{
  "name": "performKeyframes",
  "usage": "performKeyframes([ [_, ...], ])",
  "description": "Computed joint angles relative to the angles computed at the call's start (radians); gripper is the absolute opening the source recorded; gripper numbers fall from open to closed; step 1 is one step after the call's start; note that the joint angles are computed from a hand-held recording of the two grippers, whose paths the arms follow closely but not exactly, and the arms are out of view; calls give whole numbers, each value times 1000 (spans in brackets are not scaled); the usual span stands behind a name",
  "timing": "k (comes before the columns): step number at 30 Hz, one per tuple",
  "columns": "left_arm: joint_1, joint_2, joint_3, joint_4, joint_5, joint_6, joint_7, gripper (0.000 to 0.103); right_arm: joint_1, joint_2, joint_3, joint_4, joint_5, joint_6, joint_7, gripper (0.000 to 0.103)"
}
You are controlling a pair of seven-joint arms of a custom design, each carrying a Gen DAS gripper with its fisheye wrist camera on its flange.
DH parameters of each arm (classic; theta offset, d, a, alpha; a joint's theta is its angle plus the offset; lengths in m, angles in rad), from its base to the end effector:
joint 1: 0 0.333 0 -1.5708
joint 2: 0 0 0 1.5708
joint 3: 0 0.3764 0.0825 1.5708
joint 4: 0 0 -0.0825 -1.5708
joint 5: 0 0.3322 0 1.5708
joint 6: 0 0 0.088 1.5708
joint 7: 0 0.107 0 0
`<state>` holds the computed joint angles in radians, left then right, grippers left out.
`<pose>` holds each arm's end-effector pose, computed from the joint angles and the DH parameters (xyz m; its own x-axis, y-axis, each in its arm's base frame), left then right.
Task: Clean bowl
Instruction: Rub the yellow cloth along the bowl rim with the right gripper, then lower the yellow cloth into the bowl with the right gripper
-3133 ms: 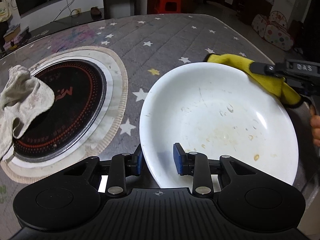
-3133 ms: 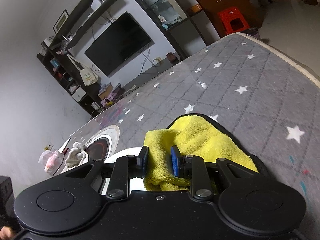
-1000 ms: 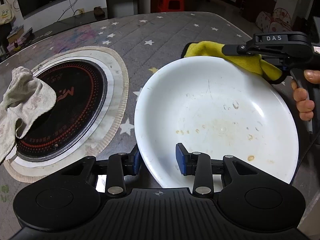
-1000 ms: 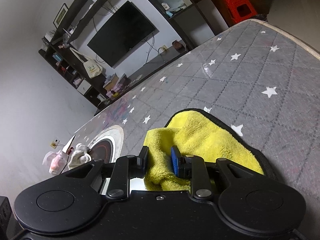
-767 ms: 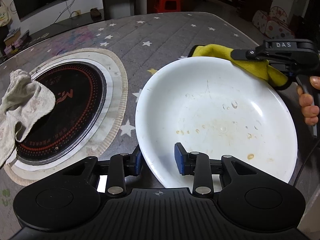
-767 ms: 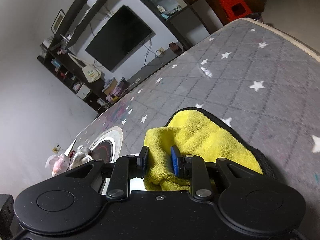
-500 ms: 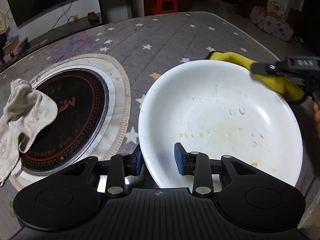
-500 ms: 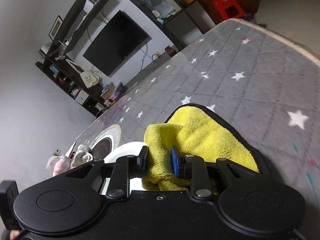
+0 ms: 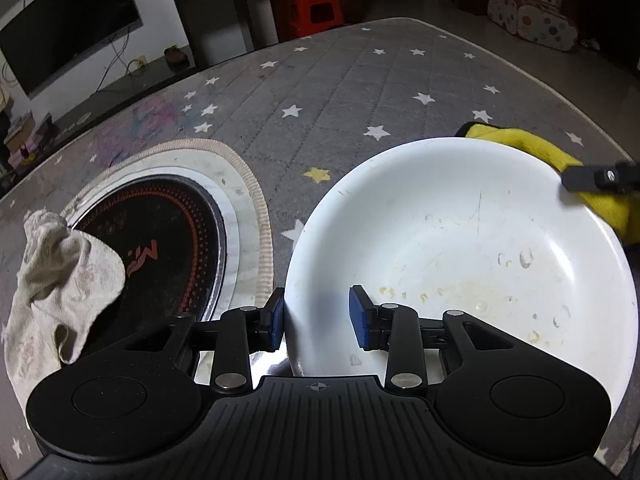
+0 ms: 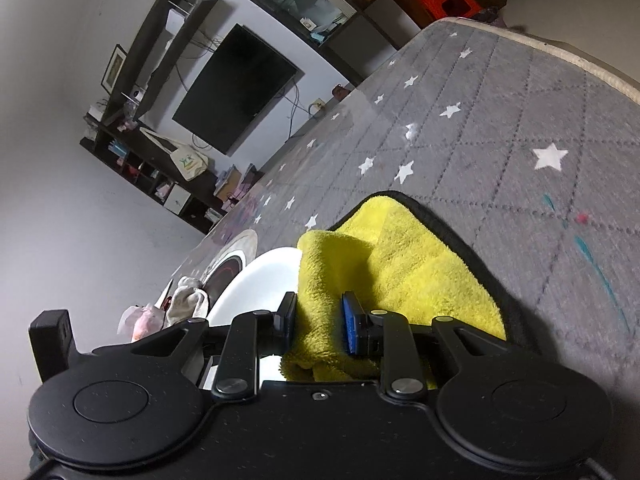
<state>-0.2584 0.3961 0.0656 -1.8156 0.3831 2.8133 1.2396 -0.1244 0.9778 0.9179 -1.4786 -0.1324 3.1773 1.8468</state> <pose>0.6505 -0.1527 0.4747 -0.1518 -0.9781 -0.1422 -0.7878 0.2066 -0.5802 0.6985 0.3209 0.4181 0.2549 -0.6195 -0.7425 -0.8056 0.2887 -0.5174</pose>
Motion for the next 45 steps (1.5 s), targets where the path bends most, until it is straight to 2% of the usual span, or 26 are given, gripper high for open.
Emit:
performKeyframes([
  [5,5,0,-4,-1,-7,2,13,35,52,30,-24,107,21,-59,-38,26],
  [12,9,-1,-5,-10,-27,16,16,35,161,103,-62,356,92,-206,-123,26],
  [17,2,-13,4,-29,-38,28,-11,35,177,98,-64,371,150,-174,-176,26],
  [18,-1,-16,9,-34,-35,31,-19,35,170,94,-52,359,161,-160,-195,19],
  [20,-8,-24,19,-45,-25,37,-41,35,141,95,6,326,181,-117,-252,18],
  [22,-8,-31,21,-53,-19,44,-56,35,146,79,-3,321,197,-111,-277,18],
  [26,-13,-46,28,-75,2,59,-85,35,204,18,-130,317,216,-97,-282,22],
  [29,-12,-56,29,-88,15,66,-99,35,239,-10,-212,317,219,-107,-273,36],
  [30,-11,-61,30,-93,19,68,-106,35,250,-18,-239,319,220,-121,-269,46],
  [32,-9,-67,29,-100,22,69,-121,35,270,-27,-281,328,213,-149,-287,50],
  [35,-1,-74,22,-110,20,69,-136,36,312,-32,-350,363,205,-210,-324,49],
  [39,11,-89,16,-135,9,81,-159,38,353,-20,-406,426,222,-290,-365,49],
  [41,17,-94,9,-143,3,83,-160,39,373,-12,-432,460,235,-328,-379,43],
  [43,16,-100,11,-152,8,88,-169,40,391,-23,-469,451,252,-329,-375,30],
  [45,18,-102,9,-156,7,88,-173,40,403,-29,-495,450,271,-328,-383,24],
])
